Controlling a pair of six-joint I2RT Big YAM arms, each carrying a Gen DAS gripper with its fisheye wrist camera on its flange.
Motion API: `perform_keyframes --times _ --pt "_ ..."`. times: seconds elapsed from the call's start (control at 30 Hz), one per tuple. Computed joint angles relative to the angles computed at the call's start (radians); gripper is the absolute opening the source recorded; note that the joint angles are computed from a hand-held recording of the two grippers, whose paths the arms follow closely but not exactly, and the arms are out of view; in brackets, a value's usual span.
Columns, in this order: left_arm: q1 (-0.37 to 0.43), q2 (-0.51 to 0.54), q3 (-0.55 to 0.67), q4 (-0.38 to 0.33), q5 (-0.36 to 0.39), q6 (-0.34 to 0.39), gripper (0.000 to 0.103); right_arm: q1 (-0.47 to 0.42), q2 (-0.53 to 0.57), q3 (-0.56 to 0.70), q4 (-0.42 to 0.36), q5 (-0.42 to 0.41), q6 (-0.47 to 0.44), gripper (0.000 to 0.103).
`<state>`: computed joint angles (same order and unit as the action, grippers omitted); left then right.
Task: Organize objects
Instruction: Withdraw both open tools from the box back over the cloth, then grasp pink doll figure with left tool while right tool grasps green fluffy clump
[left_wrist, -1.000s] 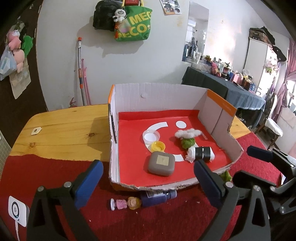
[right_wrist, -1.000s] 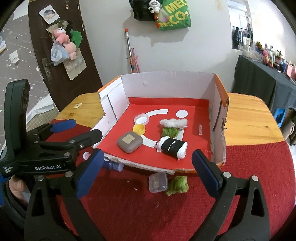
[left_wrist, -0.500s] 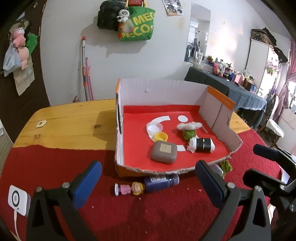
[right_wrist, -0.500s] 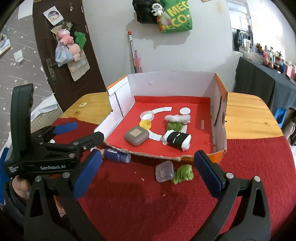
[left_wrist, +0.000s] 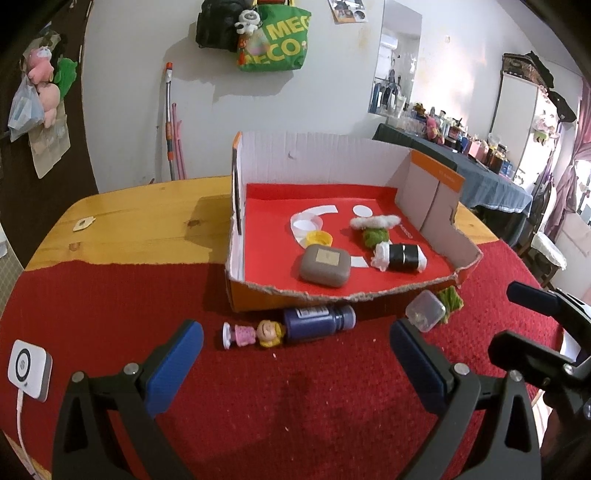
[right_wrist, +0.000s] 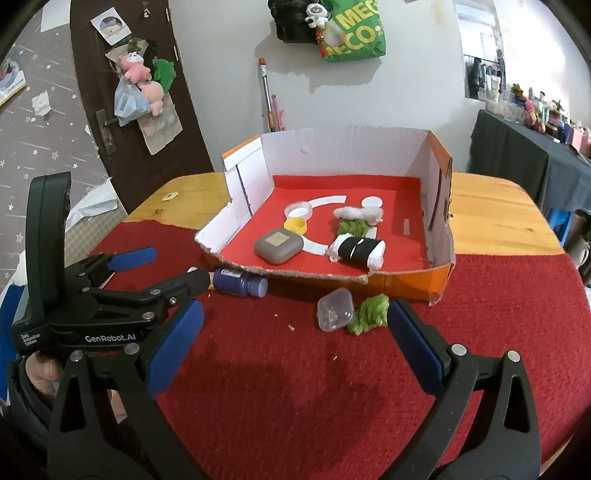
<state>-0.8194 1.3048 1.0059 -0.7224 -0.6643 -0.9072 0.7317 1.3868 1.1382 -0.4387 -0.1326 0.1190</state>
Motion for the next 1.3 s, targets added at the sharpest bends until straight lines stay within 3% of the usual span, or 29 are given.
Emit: perform_keyframes --times 0.43,0.5,0.67,0.87,1.3 --pt "-0.005 0.012 -0.031 0.02 0.024 -0.031 0.103 -0.002 0.003 -0.032 0.01 -0.01 0.014 0.102" --pt "-0.001 0.011 -0.038 0.032 0.033 -0.029 0.098 -0.004 0.006 -0.033 0.012 -0.011 0.018 0.101" --pt "0.017 0.003 -0.052 0.049 0.056 -0.024 0.082 -0.007 0.022 -0.026 0.003 -0.015 0.014 0.088" --pt "0.049 -0.008 -0.075 0.05 0.082 -0.03 0.07 -0.021 0.047 -0.015 -0.008 0.002 0.025 0.071" --pt "0.106 -0.004 -0.09 0.03 0.118 -0.048 0.061 -0.092 0.117 0.036 -0.042 0.061 0.05 0.063"
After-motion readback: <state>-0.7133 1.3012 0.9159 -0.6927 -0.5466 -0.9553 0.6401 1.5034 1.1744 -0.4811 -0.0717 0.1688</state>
